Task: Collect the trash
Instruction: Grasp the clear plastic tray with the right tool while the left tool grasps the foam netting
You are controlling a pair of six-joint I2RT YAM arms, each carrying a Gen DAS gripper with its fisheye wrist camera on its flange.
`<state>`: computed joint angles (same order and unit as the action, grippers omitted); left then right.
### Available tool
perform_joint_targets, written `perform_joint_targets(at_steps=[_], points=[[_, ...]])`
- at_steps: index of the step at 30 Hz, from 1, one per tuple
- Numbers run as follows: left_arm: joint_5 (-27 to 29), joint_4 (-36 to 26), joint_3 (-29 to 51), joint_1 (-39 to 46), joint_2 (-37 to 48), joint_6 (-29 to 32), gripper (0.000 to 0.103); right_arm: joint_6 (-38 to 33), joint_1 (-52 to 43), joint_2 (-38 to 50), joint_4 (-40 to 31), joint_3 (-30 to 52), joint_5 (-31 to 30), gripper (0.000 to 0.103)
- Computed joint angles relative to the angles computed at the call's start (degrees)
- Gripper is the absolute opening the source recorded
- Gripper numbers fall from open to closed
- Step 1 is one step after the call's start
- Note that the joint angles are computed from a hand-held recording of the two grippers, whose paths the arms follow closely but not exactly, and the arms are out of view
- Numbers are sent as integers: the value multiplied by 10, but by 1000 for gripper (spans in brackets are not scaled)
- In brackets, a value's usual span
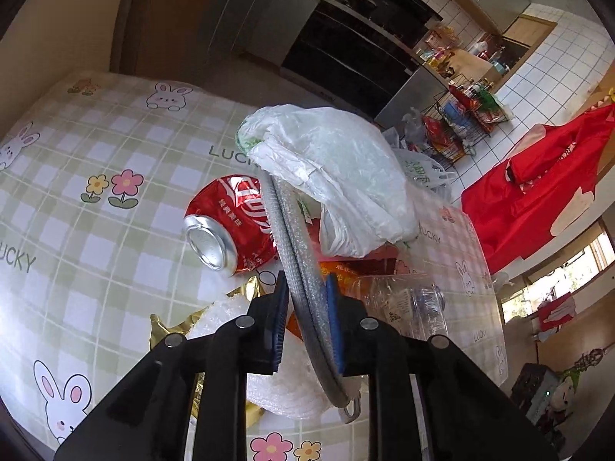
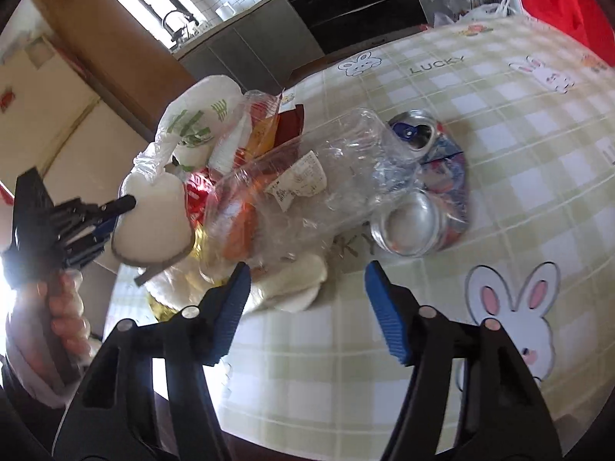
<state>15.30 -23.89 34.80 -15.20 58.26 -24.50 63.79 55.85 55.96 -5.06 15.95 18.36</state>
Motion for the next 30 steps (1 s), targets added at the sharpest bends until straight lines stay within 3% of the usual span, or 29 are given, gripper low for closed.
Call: perform_joint_targets(at_steps=[3, 10, 13, 15, 16, 18, 22, 30], points=[[-6, -16, 4, -12, -27, -1, 18, 11, -22, 31, 52, 1, -9, 60], [-21, -50, -16, -13, -112, 17, 18, 115, -74, 103, 131, -3, -44, 60], [-25, -70, -23, -16, -150, 22, 18, 136, -85, 122, 151, -1, -43, 49], [-33, -85, -28, -25, -179, 25, 18, 149, -92, 129, 149, 2, -41, 35], [-37, -92, -31, -29, -191, 26, 18, 154, -93, 126, 146, 0, -44, 23], [-35, -108, -33, -28, -218, 31, 18, 166, -90, 114, 146, -8, -42, 16], [-49, -143, -35, -44, -279, 29, 18, 163, -37, 44, 82, -9, 26, 11], [-79, -244, -31, -109, -407, -9, 18, 153, 127, -30, -135, 80, 202, 10]])
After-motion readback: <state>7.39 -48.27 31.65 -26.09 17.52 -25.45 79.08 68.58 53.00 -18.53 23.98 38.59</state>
